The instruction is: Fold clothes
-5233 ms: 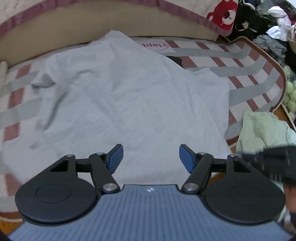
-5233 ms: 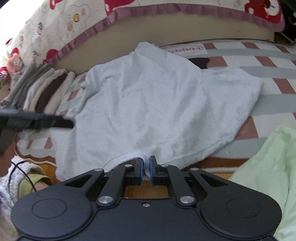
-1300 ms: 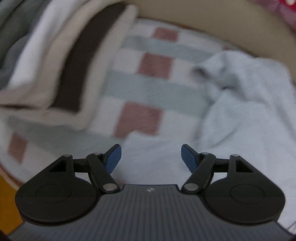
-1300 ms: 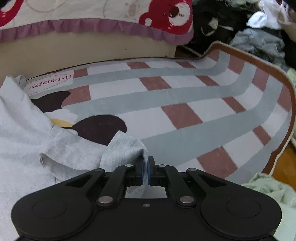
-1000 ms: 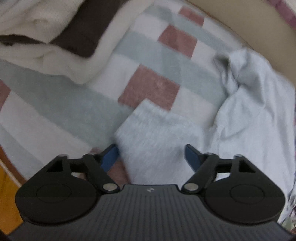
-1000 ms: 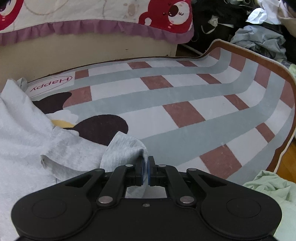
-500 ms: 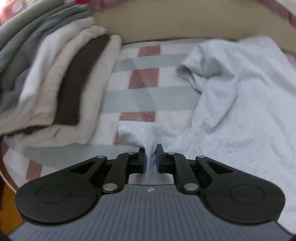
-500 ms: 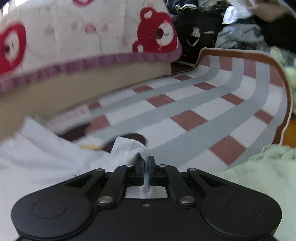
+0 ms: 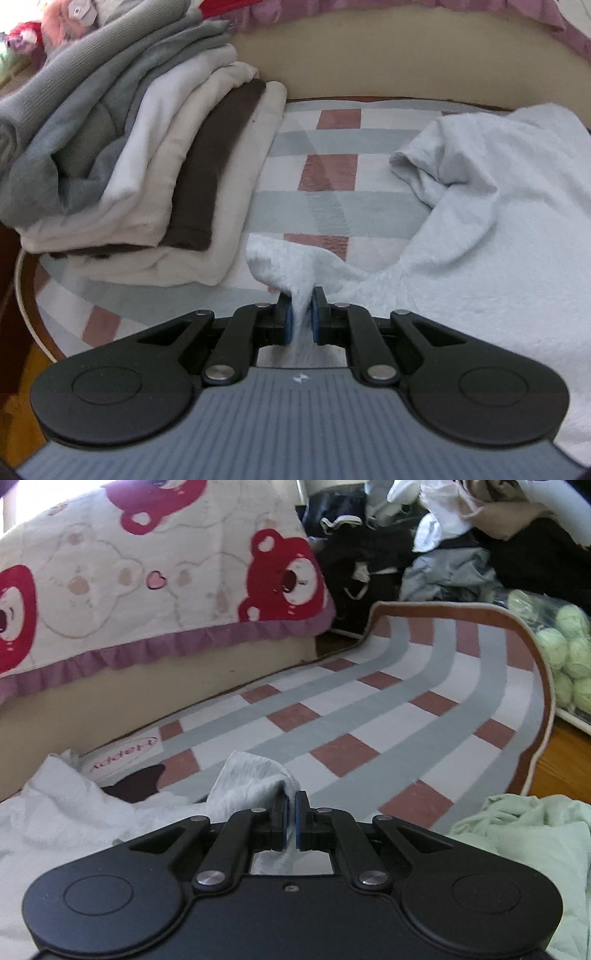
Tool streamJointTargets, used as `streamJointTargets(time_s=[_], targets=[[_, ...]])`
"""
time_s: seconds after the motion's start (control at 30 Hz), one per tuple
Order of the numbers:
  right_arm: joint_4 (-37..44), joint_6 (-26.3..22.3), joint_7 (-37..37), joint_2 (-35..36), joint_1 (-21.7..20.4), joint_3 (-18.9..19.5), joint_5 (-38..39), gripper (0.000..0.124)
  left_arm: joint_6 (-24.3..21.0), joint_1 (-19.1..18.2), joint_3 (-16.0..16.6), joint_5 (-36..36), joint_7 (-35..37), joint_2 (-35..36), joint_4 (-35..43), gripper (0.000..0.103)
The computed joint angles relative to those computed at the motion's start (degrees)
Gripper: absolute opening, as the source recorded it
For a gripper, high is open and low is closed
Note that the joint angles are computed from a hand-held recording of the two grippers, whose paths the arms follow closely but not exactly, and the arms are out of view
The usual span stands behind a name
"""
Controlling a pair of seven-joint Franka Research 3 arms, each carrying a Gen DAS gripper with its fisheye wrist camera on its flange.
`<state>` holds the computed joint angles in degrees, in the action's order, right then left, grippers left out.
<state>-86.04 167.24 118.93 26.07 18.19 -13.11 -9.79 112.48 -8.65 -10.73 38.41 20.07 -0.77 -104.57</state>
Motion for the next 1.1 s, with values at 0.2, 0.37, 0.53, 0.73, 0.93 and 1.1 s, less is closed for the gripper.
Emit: streamJointTargets(time_s=[0.2,0.37,0.53,0.73,0.93,1.1], targets=[[0.0,-0.7,-4.9,0.7,-2.9,3.2,3.3,0.003,0.7,0.6,0.1,-0.9,-1.8,-0.8,-1.2,0.009],[1.6,-5.9,-6.4,1.9,-1.6,1.7,1.8,0.006,-5.1,-0.1,0.0,-1.5,-0.7,1.9,2.6,0.025],[0.8,-8.2,1.5,1.2,-0.9,-0.7,-1.8,0.036,-1.6,-0.3,0.1,-1.1,-2.2,-0.5,0.3,0.046],[-0.4,-7.2,-7.8,-1.6,-7.5,10.2,10.3,0.036,11.9,-1.2,-0.9,-3.3,4.1,-0.6,-0.1,0.056],[1.8,-13.4,-27.4,-2.6,-6.2,18.8,18.0,0.049,14.6,-4.2,-2.5,-14.7,18.1,8.7,10.9,0.056],[8.3,-26.9,-40.9,0.0,-5.8,23.6,26.5,0.062,13.2,-6.8,-2.8,-20.3,23.8,14.2,17.6,0.063]])
